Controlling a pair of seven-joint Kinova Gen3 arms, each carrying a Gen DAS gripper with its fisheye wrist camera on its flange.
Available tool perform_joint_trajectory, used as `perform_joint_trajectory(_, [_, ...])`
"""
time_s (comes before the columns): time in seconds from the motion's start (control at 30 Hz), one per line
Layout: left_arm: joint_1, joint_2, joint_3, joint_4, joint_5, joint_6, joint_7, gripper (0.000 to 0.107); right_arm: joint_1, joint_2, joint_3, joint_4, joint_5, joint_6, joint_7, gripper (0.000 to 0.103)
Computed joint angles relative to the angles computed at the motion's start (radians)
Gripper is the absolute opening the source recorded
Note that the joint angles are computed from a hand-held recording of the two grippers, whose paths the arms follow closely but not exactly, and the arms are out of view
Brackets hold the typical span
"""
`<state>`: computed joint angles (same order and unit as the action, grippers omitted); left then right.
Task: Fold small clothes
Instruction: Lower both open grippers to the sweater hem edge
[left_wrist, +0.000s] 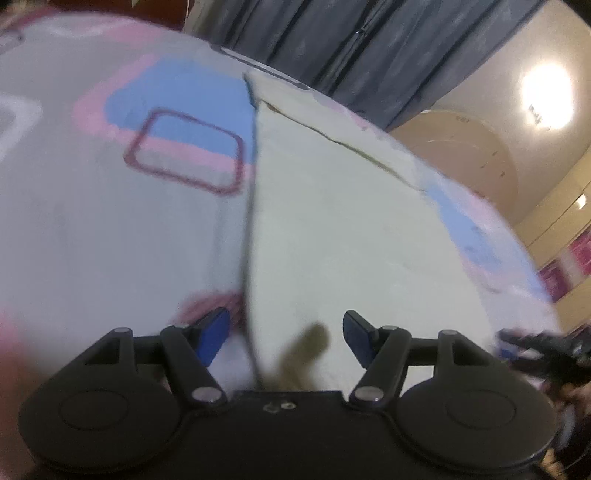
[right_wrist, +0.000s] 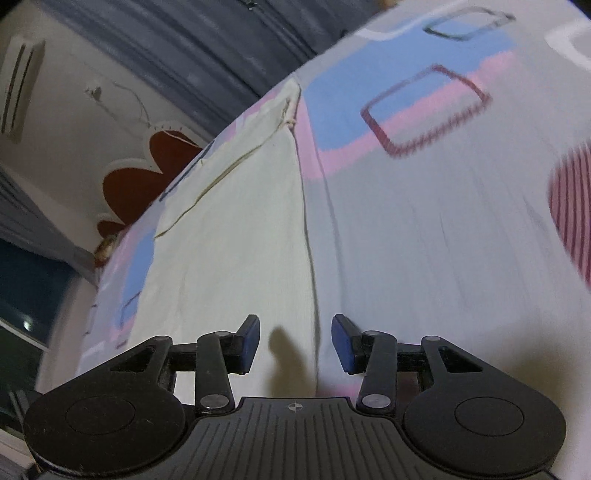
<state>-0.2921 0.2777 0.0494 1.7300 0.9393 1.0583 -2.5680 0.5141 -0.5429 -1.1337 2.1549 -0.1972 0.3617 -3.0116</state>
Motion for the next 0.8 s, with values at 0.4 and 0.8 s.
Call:
perform_joint_trajectory(0.4, [-0.034, 0.075, 0.007, 0.012, 0.097, 0.076, 0.024, 0.039, 0.0, -0.012, -0.037, 0.042, -0.079, -0.118, -0.025, 0.025])
perform_joint_trajectory(0.8, [-0.029, 0.045, 0.007, 0.019, 0.057, 0.059, -0.004, 0.038, -0.052, -0.003, -0.002, 0.093, -0.075, -0.174, 0.008, 0.015])
